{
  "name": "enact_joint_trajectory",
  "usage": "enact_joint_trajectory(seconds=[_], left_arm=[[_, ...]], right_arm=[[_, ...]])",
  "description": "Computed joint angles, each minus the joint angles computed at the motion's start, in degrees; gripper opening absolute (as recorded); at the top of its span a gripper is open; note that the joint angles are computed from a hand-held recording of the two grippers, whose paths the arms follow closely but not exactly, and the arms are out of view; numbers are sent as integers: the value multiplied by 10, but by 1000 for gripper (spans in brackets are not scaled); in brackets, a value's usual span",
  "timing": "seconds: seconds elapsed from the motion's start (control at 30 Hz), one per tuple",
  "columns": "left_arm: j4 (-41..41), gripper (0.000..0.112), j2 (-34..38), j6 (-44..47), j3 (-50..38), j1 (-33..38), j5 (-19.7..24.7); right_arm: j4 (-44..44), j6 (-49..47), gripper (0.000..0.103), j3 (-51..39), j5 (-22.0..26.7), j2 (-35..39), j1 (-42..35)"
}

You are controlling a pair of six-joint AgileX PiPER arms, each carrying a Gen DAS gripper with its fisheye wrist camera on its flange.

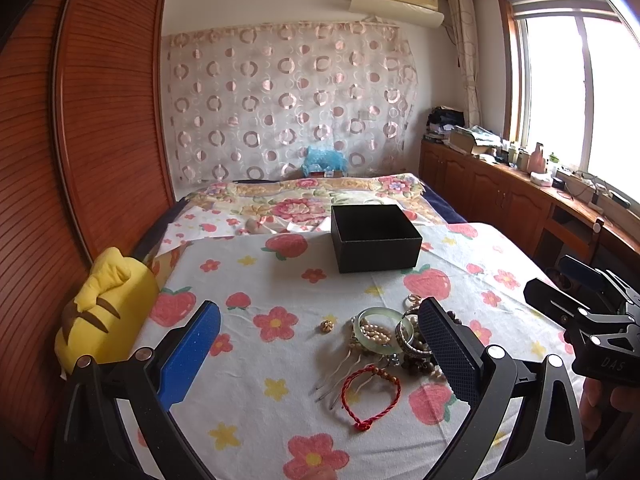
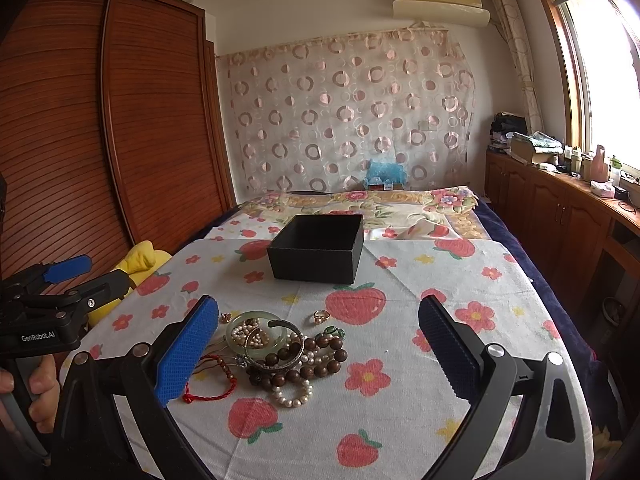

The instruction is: Organize jewelry

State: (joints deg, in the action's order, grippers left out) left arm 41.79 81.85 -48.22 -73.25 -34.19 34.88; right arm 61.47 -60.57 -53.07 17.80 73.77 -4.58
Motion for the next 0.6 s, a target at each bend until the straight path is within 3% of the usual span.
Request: enact_joint_trajectory(seconds=[0.6], left_arm=[[2,96,-1,-2,2,0,-2]], right_arm=[[-3,3,101,-1,1,0,1]])
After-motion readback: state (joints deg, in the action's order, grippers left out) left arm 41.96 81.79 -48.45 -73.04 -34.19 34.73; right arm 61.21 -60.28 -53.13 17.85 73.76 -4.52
